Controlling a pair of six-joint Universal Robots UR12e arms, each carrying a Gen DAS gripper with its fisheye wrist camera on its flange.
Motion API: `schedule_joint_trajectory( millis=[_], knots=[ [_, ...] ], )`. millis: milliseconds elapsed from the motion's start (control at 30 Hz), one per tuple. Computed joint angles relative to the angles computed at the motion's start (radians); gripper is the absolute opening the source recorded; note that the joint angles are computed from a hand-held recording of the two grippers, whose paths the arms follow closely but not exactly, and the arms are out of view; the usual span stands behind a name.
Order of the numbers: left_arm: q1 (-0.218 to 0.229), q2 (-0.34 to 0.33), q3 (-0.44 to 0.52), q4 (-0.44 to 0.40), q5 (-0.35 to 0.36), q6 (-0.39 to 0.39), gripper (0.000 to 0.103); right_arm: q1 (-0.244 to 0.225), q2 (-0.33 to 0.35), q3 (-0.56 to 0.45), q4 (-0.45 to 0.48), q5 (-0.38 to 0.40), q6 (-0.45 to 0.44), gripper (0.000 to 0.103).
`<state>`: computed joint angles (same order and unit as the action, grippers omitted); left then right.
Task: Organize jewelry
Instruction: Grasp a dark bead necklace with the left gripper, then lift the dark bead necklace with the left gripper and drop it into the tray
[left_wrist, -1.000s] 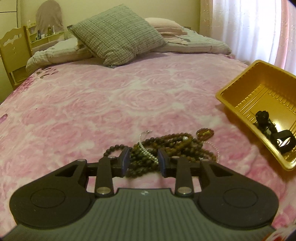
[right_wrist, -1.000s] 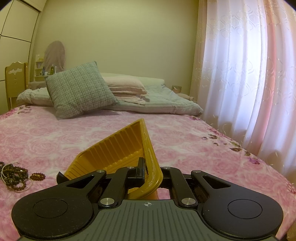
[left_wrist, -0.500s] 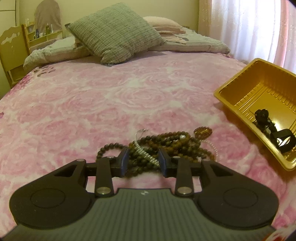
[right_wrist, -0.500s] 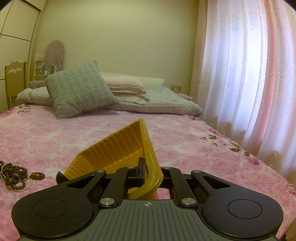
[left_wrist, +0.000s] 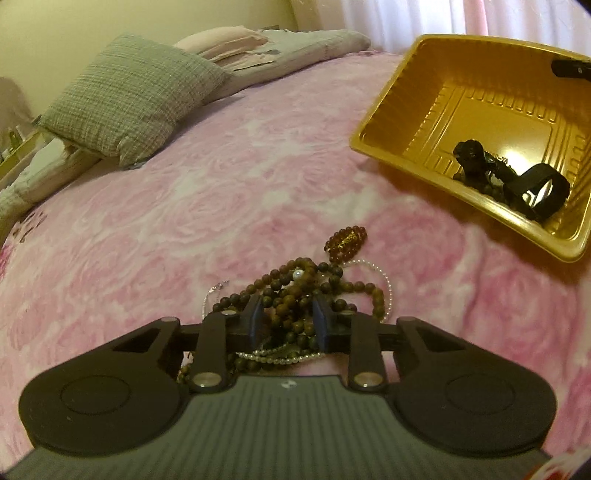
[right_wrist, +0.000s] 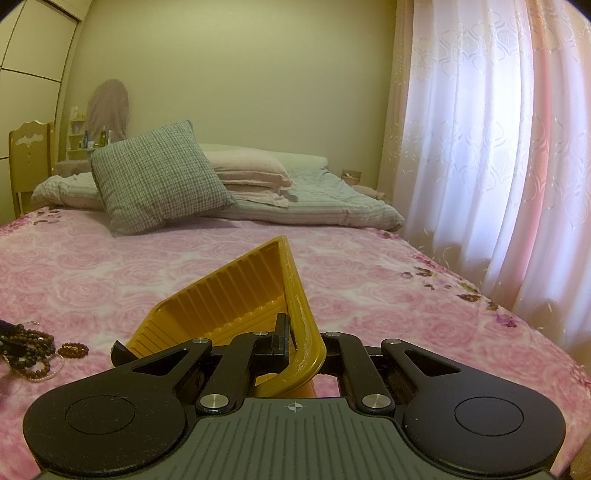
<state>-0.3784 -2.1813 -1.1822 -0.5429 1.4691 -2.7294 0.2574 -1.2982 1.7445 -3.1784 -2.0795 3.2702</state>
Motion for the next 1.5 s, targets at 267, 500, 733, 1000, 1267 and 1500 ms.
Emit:
schedule_joint_trajectory(
  millis=[267, 500, 733, 1000, 1267, 1500],
  knots=[
    [0.012, -0.001, 0.022, -0.029, -0.032, 0.017, 0.006, -0.003, -0.001, 0.004, -0.003, 0.001, 0.001, 0.007],
    [0.032, -0.004, 0.070, 0.027, -0.095, -0.070, 0.005, -0.004, -0.002, 0.004, -0.004, 0.004, -0.005, 0.007],
    [0.044, -0.022, 0.146, 0.059, -0.139, -0.143, 0.005, -0.001, -0.001, -0.002, -0.003, 0.001, -0.006, 0.007],
    [0.043, -0.042, 0.210, 0.078, -0.160, -0.168, 0.005, 0.002, 0.000, -0.004, -0.002, 0.000, -0.003, 0.007],
    [0.039, -0.058, 0.256, 0.115, -0.174, -0.186, 0.005, 0.003, 0.001, -0.005, -0.003, 0.000, -0.005, 0.007],
    [0.032, -0.073, 0.299, 0.126, -0.187, -0.179, 0.005, 0.004, 0.001, -0.007, -0.001, -0.001, -0.004, 0.007]
  ],
)
